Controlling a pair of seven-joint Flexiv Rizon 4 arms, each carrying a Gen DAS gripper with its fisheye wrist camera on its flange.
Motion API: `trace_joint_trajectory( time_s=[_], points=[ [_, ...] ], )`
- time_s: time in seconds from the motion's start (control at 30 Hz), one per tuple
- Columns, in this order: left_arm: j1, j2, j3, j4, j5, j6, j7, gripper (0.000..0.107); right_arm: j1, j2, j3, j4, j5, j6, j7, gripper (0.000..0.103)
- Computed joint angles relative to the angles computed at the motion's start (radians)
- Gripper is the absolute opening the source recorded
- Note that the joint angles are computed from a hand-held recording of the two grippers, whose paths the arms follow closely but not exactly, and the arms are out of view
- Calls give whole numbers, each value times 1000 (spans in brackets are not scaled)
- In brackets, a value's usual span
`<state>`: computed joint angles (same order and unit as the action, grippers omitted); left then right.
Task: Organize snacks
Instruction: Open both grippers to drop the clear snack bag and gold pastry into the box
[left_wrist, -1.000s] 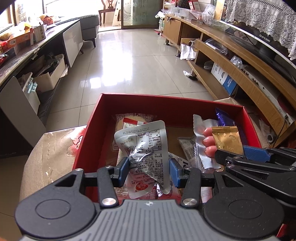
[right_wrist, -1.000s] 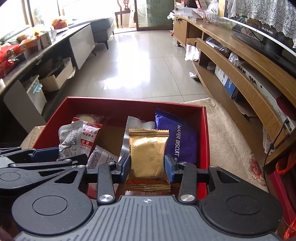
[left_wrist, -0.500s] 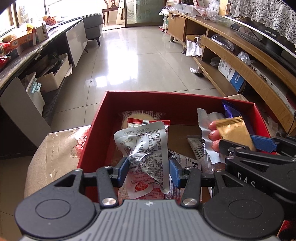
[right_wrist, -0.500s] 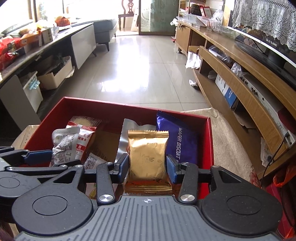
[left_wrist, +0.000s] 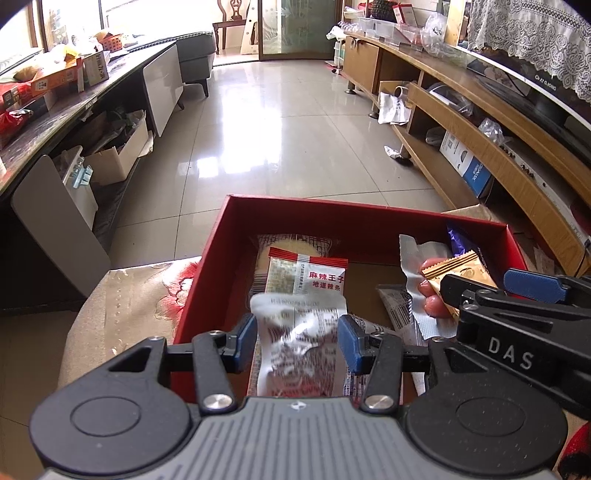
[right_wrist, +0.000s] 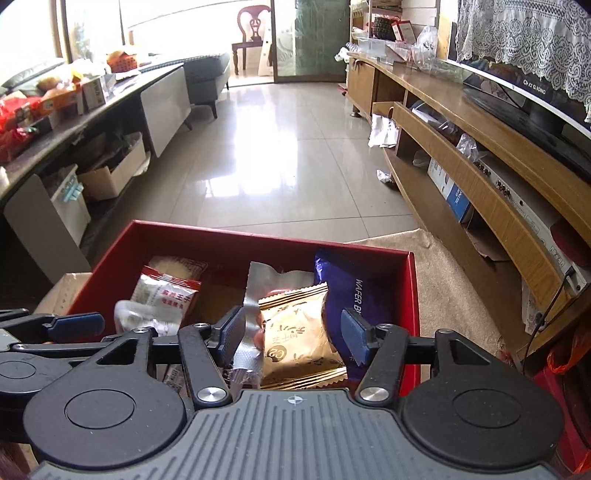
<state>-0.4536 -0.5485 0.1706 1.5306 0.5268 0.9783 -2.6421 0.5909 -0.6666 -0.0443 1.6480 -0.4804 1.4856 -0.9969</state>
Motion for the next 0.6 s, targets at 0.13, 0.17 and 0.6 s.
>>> trace_joint_trajectory(
  time_s=[0.13,0.17,0.6],
  points=[
    [2,11,0,11,-1,6,-9,45,-12,10,16,5,13,13,-4,71],
    [2,14,-1,13,1,10,-10,47,-13,13,18,8,17,19,-4,72],
    [-14,40,-4,16,66,-19,-46,54,14,28,-17,27,18,39,2,77]
  ],
)
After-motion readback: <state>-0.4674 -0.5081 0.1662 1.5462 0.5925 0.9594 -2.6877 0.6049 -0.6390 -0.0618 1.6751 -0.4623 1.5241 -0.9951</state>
